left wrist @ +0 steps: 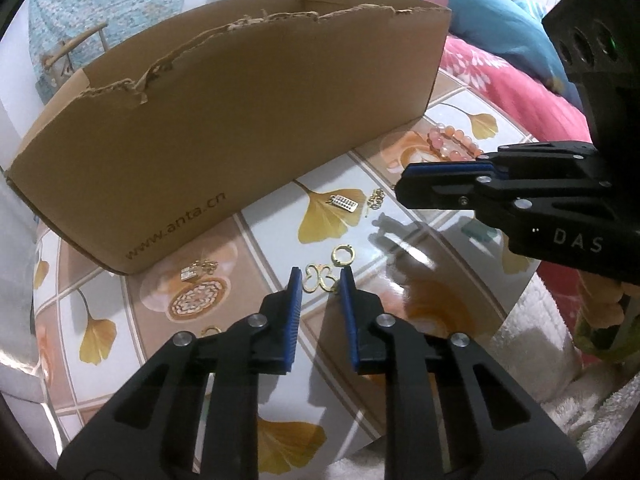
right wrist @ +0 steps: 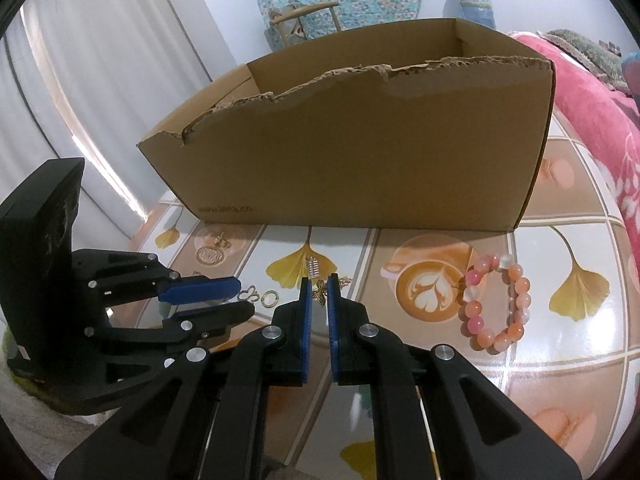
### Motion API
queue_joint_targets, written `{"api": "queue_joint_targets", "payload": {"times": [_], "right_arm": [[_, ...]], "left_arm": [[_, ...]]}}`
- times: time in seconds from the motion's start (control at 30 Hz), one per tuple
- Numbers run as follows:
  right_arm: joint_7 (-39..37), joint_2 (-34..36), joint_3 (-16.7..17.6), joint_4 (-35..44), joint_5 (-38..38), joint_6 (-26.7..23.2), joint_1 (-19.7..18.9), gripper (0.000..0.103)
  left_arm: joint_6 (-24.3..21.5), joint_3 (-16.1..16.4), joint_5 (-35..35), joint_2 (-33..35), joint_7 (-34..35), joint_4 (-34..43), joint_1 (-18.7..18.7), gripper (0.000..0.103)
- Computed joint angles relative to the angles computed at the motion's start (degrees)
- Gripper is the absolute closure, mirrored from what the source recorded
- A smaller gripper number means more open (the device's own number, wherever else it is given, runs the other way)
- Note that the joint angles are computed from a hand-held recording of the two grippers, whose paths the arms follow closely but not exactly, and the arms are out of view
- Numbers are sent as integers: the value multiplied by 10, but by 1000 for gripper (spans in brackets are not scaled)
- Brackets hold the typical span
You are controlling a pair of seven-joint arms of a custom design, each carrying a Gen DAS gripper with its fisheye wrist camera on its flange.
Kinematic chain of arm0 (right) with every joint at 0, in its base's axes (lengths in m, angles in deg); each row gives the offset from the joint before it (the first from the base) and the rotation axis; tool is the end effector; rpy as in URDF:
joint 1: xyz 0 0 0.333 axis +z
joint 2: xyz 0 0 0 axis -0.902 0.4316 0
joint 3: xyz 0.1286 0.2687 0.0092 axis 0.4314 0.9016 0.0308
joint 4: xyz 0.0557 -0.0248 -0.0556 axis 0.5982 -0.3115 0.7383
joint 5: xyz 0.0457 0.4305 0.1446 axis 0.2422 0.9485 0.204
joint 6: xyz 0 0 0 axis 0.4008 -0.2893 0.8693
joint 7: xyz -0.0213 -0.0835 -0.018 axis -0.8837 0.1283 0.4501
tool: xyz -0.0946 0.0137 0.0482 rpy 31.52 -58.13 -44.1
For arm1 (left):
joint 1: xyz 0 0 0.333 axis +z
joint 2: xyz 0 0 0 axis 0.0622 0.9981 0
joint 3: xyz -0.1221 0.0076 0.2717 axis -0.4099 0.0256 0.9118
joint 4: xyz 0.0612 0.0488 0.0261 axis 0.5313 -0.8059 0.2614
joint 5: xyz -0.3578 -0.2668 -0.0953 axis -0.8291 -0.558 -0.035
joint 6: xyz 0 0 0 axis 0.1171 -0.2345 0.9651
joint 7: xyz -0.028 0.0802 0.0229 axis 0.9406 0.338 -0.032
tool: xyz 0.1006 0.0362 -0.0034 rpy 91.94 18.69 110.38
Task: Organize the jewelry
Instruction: 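Lift the gold charm with the left gripper and carry it over the box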
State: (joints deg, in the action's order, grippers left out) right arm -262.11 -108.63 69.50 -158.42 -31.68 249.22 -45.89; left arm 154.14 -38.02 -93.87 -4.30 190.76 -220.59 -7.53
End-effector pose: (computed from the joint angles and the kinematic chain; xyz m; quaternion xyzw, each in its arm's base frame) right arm 0.3802 0.3626 0.4028 -0.5718 0.7215 -0.1828 0.3451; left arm 0.4752 -0.0823 0.4184 -0.2939 0.9117 -0.2707 0.0951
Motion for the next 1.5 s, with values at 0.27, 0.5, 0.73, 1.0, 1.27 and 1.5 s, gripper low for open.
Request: {"api": "queue_joint_targets", "payload": {"times": [0.27,0.5,0.73,1.0,1.27,1.5], "right_arm": [[2,0,0,0,-3,3,-2,95],[6,1,0,1,-8,1,-4,95],[6,0,-1,1,-10,2,-5,95],[-23,-48,2,3,-8,-20,5,95],[-202,-43,-26,88,6,-20,-11,95],[-519,78,-158,202,333,-88,58,95]], "left_arm": [[4,0,-5,0,7,-1,-1,88],[11,5,-17,-3,19,-7,-8,88],[10,11,-28,-20,38,-13,-11,88],[-25,48,-77,-59,71,14,-21,88],[-82,69,-151,20,127,161,-21,88],[-144,-23,5,219,-3,353,40,88]]}}
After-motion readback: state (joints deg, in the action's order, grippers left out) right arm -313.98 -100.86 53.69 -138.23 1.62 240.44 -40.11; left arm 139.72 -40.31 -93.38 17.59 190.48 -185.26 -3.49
